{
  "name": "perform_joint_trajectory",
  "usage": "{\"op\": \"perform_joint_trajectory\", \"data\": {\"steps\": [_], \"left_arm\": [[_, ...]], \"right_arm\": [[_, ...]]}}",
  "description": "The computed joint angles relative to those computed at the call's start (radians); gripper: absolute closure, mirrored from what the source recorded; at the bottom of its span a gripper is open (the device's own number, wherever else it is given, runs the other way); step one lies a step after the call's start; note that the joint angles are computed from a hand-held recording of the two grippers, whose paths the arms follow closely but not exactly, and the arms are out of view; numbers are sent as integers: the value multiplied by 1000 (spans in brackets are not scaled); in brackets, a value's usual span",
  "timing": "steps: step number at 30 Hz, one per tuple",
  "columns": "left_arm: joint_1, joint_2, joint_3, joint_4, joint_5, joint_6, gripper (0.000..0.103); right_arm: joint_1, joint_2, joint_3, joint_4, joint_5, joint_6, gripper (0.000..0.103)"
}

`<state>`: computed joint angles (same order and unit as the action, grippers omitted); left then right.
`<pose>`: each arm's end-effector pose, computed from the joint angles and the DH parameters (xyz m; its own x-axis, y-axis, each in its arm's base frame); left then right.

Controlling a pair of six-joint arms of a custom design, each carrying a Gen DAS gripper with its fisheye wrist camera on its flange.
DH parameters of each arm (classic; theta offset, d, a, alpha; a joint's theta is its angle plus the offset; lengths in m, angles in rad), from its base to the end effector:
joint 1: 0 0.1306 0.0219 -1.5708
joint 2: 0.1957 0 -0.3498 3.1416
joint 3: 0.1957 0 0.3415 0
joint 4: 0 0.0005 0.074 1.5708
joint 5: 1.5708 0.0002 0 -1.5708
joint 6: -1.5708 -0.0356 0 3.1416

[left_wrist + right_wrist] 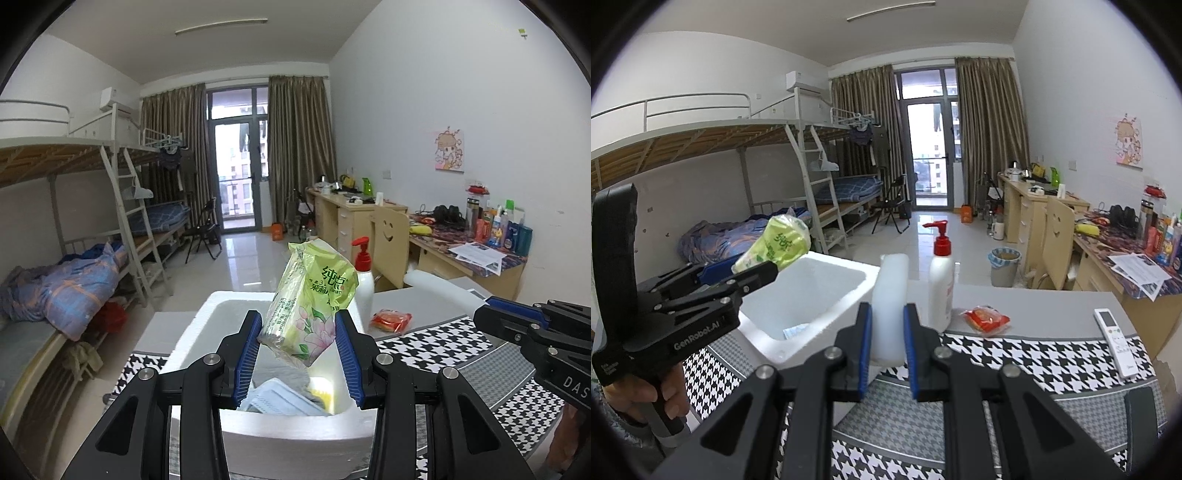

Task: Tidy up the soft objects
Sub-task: 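Lower the green packet into the foam box and open the left gripper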

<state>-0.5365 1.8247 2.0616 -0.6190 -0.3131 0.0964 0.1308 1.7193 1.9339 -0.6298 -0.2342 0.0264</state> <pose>0.5261 -0.3007 0.4854 -0.3422 0.0969 -0.9346 0.2087 0.9777 0.0250 0.5670 0.0824 0.4886 -0.3909 -0.0773 -0.9172 -0.3478 0.9350 0.0694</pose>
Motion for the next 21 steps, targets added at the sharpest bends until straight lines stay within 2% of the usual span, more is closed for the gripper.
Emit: {"op": "perform_joint_trajectory", "data": {"steps": [10, 21], "left_arm": [[24, -5, -16, -2, -4, 9, 60], [47, 42, 46, -66, 21, 27, 60]], "right_arm": [[24, 31, 53, -28, 12, 7, 83], [41, 63, 110, -62, 34, 14, 83]]}}
